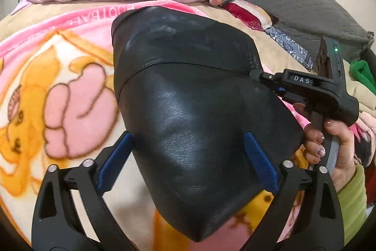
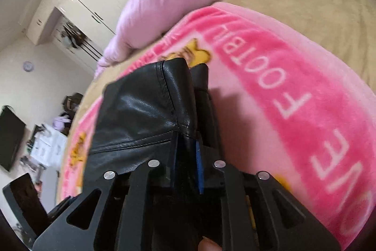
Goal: Fold large clothes
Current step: 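Release both grippers and press the folded jacket bundle flat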
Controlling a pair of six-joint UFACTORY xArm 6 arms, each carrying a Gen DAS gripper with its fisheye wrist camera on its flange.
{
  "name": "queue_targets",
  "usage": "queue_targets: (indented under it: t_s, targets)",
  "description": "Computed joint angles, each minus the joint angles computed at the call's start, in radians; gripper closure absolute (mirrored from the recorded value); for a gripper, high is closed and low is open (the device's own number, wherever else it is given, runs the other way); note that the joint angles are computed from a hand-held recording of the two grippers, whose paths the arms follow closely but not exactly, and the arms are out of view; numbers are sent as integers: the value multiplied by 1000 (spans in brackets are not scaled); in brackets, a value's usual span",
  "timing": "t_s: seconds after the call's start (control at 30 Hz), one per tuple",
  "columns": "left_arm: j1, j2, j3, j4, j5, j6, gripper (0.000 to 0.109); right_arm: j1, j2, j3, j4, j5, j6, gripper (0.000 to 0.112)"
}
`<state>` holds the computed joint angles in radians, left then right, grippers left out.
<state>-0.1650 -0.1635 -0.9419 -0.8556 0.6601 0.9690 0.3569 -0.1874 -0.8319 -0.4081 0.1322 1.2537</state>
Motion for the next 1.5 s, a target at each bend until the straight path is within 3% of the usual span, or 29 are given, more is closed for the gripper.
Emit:
queue_targets:
  t_s: [0.13,0.23,0.3,0.33,0.43,0.5,0.63,0.7,0.8,0.87,1.0,1.13,1.2,1.37,1.5]
  targets:
    - [2,2,11,-43,-7,26,18,29,24,-65,-196,145,107,95]
    - [9,5,14,-60,2,34,18,60,44,-113,-251,259,121,85]
    - [7,0,20,-61,-4,38,17,87,38,-138,-302,358,156,63]
    - [7,-1,21,-61,-3,37,17,105,33,-155,-330,425,186,59]
    - [12,5,15,-66,5,34,16,134,-2,-169,-436,489,287,58]
    - [11,4,16,-67,4,36,16,153,-18,-186,-534,487,333,58]
    - [10,5,18,-74,0,46,16,146,57,-266,-532,382,225,59]
    - [13,6,16,-74,4,50,16,141,129,-338,-459,403,121,60]
    - [22,7,11,-76,24,62,16,99,236,-416,-217,454,-75,63]
    - [18,-1,17,-77,25,86,16,71,266,-407,-107,441,-110,65]
    - [5,-10,30,-83,9,102,16,48,263,-360,-80,376,-99,65]
    - [18,-26,36,-78,23,78,16,74,181,-307,-254,362,52,60]
    - [29,-42,43,-89,32,78,16,102,116,-274,-369,372,171,45]
    - [41,-141,97,-91,48,111,15,225,-64,-189,-610,518,383,18]
    - [71,-240,146,-79,78,120,15,351,-200,-112,-735,642,533,14]
